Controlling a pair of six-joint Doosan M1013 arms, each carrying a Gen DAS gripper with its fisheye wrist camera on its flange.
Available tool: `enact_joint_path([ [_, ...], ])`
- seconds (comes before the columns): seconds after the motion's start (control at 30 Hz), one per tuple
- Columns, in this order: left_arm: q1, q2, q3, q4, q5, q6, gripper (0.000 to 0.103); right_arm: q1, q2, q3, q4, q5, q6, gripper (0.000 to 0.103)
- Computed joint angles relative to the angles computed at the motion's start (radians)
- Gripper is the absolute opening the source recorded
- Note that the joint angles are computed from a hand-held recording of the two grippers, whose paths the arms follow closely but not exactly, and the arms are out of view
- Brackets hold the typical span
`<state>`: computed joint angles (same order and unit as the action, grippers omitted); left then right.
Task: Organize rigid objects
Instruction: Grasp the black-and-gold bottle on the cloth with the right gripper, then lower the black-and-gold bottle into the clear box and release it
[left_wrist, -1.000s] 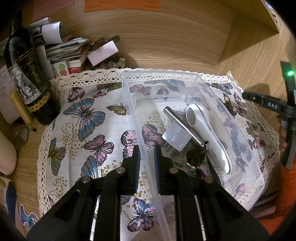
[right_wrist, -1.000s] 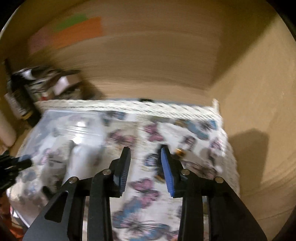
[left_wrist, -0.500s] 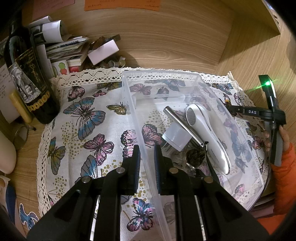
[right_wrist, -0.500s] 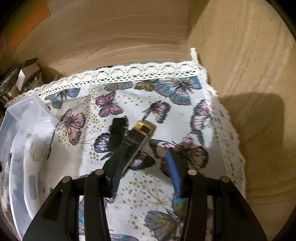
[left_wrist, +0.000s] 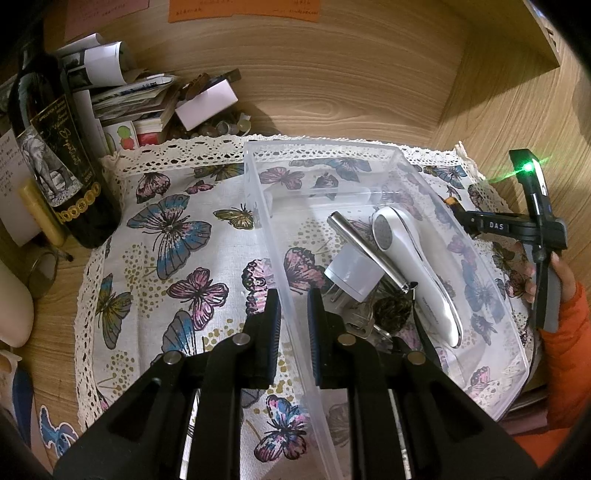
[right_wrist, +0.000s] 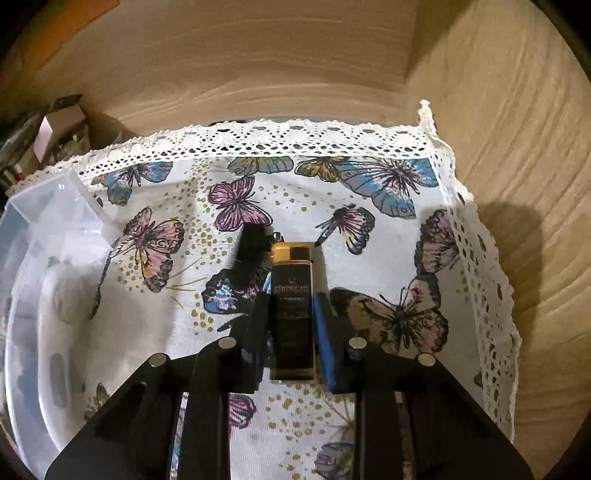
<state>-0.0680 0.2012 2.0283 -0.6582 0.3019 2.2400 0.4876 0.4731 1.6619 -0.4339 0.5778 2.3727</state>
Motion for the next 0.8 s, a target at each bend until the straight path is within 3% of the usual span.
enact_joint_path([
  [0.23, 0.001, -0.001, 0.001, -0.009, 0.0, 0.009, 0.013, 0.017, -0.089, 0.08, -0.08, -0.07, 0.065, 0.021],
  [0.5, 0.002, -0.002, 0.002, -0.019, -0.002, 0.018, 0.013, 0.085, -0.159, 0.096, -0.228, -0.155, 0.099, 0.022],
  [0.67, 0.0, -0.003, 0.002, -0.009, -0.005, 0.013, 0.013, 0.118, -0.151, 0.071, -0.233, -0.199, 0.047, 0.022],
  [0.8, 0.001, -0.004, 0.002, -0.01, -0.003, 0.006, 0.013, 0.131, -0.127, 0.052, -0.139, -0.244, -0.063, 0.022],
])
